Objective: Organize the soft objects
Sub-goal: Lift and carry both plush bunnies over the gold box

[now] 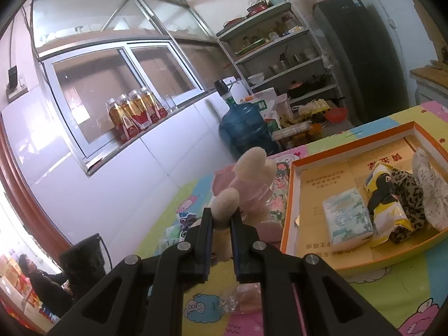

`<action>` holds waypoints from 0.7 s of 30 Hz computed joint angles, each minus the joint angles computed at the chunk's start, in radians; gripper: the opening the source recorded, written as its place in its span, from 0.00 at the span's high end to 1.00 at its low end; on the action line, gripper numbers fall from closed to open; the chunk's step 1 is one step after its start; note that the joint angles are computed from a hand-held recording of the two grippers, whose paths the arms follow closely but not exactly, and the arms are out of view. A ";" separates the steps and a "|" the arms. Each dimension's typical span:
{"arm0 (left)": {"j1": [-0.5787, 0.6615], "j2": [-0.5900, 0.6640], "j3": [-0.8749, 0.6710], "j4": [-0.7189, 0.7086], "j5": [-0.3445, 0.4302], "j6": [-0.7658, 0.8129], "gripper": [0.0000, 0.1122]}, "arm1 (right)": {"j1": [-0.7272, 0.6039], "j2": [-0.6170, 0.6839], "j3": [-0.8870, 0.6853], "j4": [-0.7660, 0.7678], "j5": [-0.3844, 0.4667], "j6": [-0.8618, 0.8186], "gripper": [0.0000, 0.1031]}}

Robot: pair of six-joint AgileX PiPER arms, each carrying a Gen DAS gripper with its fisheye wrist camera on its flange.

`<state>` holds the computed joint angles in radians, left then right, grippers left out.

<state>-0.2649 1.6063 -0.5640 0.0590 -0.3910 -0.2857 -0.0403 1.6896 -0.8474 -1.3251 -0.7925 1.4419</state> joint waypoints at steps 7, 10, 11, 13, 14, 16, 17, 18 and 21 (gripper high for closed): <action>-0.063 -0.040 -0.024 -0.170 0.015 0.118 0.55 | -0.048 -0.019 0.011 -0.007 -0.027 -0.002 0.88; -0.095 -0.043 -0.053 -0.252 0.027 0.182 0.55 | -0.077 -0.021 0.012 -0.011 -0.043 -0.002 0.88; -0.110 -0.042 -0.066 -0.291 0.028 0.214 0.55 | -0.088 -0.021 0.012 -0.013 -0.049 -0.002 0.88; -0.133 -0.041 -0.083 -0.350 0.031 0.262 0.55 | -0.114 -0.018 0.012 -0.015 -0.063 -0.002 0.88; -0.148 -0.036 -0.099 -0.386 0.033 0.292 0.55 | -0.127 -0.016 0.011 -0.017 -0.071 -0.001 0.88; -0.176 -0.025 -0.121 -0.459 0.030 0.354 0.55 | -0.155 -0.010 0.008 -0.023 -0.087 0.002 0.88; -0.192 -0.016 -0.140 -0.501 0.031 0.392 0.55 | -0.169 -0.008 0.006 -0.025 -0.095 0.003 0.88; -0.201 -0.008 -0.155 -0.521 0.032 0.409 0.55 | -0.181 -0.005 0.003 -0.028 -0.102 0.006 0.88; -0.234 0.016 -0.195 -0.593 0.030 0.472 0.55 | -0.228 0.008 -0.011 -0.041 -0.129 0.013 0.88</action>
